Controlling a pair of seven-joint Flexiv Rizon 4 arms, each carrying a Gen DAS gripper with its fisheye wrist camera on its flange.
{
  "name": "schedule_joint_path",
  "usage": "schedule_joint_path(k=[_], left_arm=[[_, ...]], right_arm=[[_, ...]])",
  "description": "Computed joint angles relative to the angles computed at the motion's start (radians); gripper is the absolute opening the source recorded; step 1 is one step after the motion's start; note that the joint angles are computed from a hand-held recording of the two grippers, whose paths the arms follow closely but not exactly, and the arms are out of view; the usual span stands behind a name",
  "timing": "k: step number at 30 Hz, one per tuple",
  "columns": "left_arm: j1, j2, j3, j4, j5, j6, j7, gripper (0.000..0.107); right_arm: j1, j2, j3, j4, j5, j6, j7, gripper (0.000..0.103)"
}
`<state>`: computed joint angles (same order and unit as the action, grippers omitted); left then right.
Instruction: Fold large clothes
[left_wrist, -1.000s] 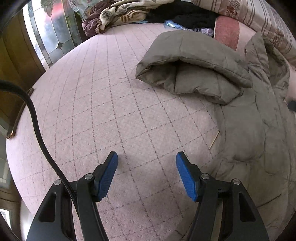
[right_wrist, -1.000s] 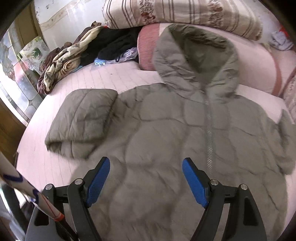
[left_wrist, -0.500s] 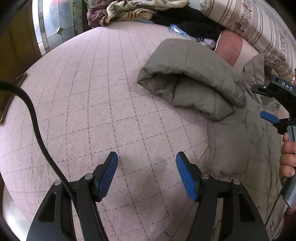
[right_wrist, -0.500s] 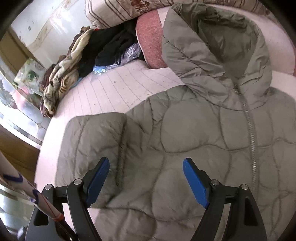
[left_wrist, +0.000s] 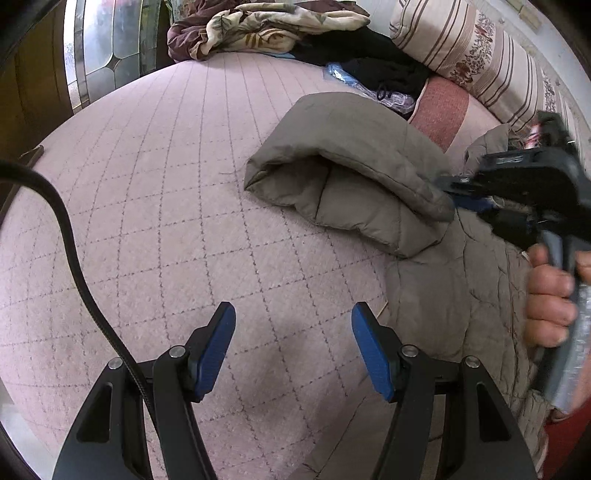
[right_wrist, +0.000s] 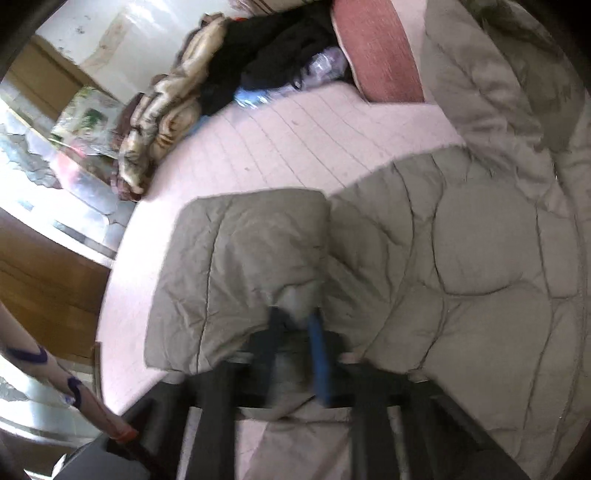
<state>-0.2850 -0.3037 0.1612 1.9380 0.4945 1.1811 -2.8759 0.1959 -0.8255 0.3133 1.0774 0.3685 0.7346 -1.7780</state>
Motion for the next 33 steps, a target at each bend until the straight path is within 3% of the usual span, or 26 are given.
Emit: schedule_joint_path(k=[9,14,19,22,27,33], left_arm=[[-0.025,0.017,0.016,-0.017,0.072,-0.01,-0.052,0.064],[-0.013,0.031,0.003,-0.015,0.097,-0.027,-0.075,0.064],[0.004,0.03,-0.011,-0.009,0.085,-0.018,-0.072,0.064],[0.001,0.017,-0.021,-0.031,0.084,-0.041,-0.049,0.064],[-0.009,-0.013,-0.032,-0.066,0.066,-0.075,0.007,0.064],[-0.016,-0.045,-0.036,-0.1,0.034,-0.113,0.063,0.064]], right_arm=[[-0.054,0.176,-0.045,0.179,-0.035,0.16,-0.065,0.007],[-0.081,0.224,-0.142,0.268,-0.147,0.246,0.001,0.006],[-0.094,0.196,-0.286,0.308,-0.335,0.315,0.163,0.005],[-0.111,0.146,-0.329,0.279,-0.413,0.284,0.257,0.005],[-0.166,0.067,-0.302,0.219,-0.453,0.224,0.333,0.005],[-0.16,-0.004,-0.297,0.168,-0.504,0.195,0.379,0.007]])
